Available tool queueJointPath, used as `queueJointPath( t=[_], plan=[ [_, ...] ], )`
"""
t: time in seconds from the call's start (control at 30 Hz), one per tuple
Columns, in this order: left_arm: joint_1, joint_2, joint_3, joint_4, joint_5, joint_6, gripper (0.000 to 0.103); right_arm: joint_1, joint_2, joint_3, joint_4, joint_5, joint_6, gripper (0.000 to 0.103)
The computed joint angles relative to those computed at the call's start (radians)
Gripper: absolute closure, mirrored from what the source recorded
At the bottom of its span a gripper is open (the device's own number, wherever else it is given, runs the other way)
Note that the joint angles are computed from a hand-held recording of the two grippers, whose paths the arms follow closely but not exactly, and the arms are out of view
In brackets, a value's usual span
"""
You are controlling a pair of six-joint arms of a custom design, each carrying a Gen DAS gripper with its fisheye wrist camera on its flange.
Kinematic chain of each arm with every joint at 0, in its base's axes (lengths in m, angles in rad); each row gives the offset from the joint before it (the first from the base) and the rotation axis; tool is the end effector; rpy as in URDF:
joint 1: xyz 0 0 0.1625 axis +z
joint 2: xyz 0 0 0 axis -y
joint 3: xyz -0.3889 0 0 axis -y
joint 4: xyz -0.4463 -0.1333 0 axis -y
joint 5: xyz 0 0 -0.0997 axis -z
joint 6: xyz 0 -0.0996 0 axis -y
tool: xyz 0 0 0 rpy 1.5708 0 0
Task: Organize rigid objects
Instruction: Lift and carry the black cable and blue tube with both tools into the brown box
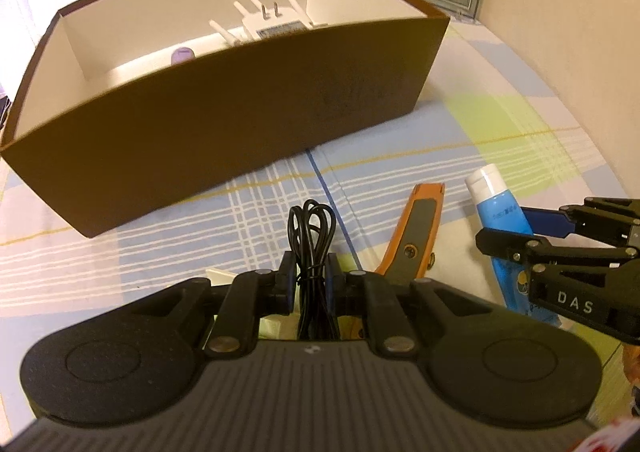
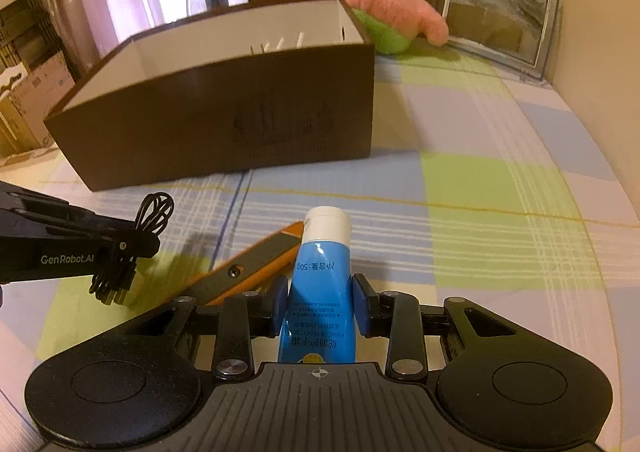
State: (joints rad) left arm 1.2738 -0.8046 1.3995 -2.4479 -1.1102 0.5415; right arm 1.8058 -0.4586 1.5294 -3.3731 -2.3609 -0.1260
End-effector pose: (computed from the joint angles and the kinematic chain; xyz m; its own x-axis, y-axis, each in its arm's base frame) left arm -0.0526 -0.7786 0.1347 -0.6202 0.5966 -0.5094 0.7010 0.7129 -0.0186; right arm 0.2200 -0.6503 -0.0426 -0.7668 0.2043 0.6084 -0.2718 0.7554 -0.5963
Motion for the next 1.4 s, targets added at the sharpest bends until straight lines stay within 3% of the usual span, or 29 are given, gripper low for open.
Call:
queueJointPath(
  t=[0.77,1.4],
  plan=[
    [-0.020,-0.110,0.112,-0.105,-0.032,-0.012,0.092,0.037,-0.008,0.021,-0.090,0.048,-0.051,0.072],
    [-0.023,-0.146,0.112,-0.158,-0.036,-0.016,0.092,0.062,0.027,-0.074,-0.074,0.124,-0.119,0.072]
  ],
)
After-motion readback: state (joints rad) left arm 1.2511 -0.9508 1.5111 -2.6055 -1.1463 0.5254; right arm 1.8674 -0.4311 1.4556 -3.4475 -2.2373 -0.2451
